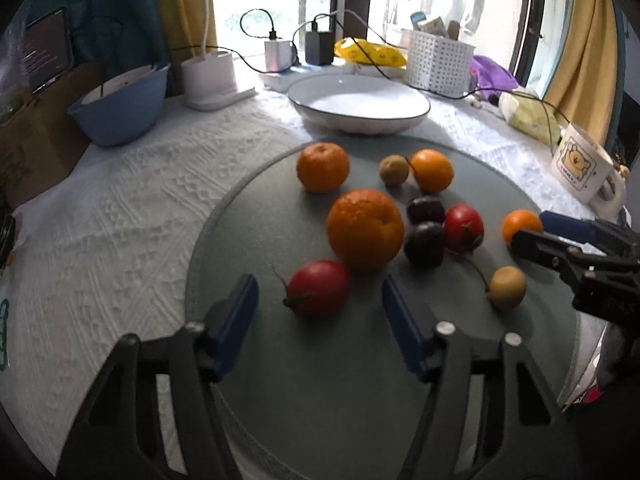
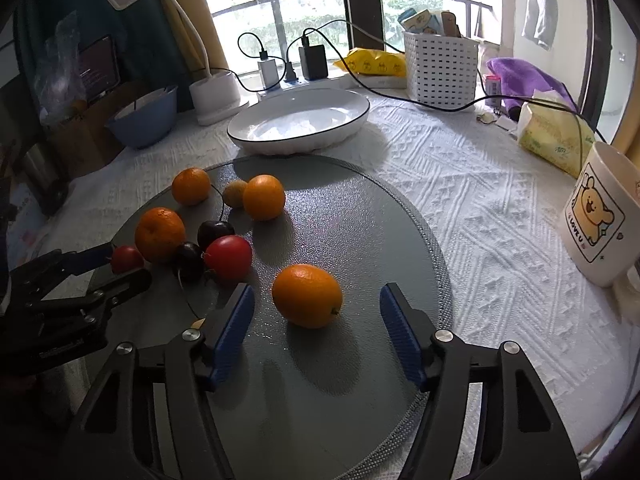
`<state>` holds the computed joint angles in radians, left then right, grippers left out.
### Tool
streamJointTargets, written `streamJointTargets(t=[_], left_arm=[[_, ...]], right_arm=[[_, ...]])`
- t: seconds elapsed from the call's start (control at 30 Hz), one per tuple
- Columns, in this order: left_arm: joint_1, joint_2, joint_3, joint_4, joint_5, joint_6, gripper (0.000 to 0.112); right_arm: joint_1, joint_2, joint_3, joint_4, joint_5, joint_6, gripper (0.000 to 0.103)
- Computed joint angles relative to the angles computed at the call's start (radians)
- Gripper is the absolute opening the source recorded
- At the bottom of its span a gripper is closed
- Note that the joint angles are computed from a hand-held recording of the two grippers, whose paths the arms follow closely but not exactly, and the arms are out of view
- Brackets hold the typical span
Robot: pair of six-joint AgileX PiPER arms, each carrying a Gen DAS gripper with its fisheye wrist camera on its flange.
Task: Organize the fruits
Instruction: 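Grasp the large orange with the right tool while the left tool approaches the red fruit, then close the left tool on the red fruit while the right tool lifts the orange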
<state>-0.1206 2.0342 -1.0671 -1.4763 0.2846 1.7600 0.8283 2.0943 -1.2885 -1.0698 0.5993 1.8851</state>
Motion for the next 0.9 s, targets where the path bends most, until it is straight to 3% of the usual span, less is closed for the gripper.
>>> streamJointTargets(t=[0.2, 0.33, 0.73, 0.9], left_arm=[[-0.012, 0.007, -0.011, 0.035, -0.027, -0.027, 0.049], [-0.007, 0.008, -0.019, 0.068, -0.021, -0.060, 0.033], [0.003, -0.029, -0.011, 0.005, -0.015, -0.012, 0.033], [0.009, -0.032, -0.059, 0.089, 0.014, -0.120, 0.033]], right_arm=[[-0.017, 0.017, -0.026, 0.051, -0.020, -0.067, 0.057], [-0.017, 0.028, -0.046, 0.073, -0.001, -0.103, 0.043], [-0.025, 0.016, -0.050, 0.066, 0.008, -0.117, 0.039], [-0.037, 0.007, -0.060, 0.048, 0.016, -0.123, 0.039]])
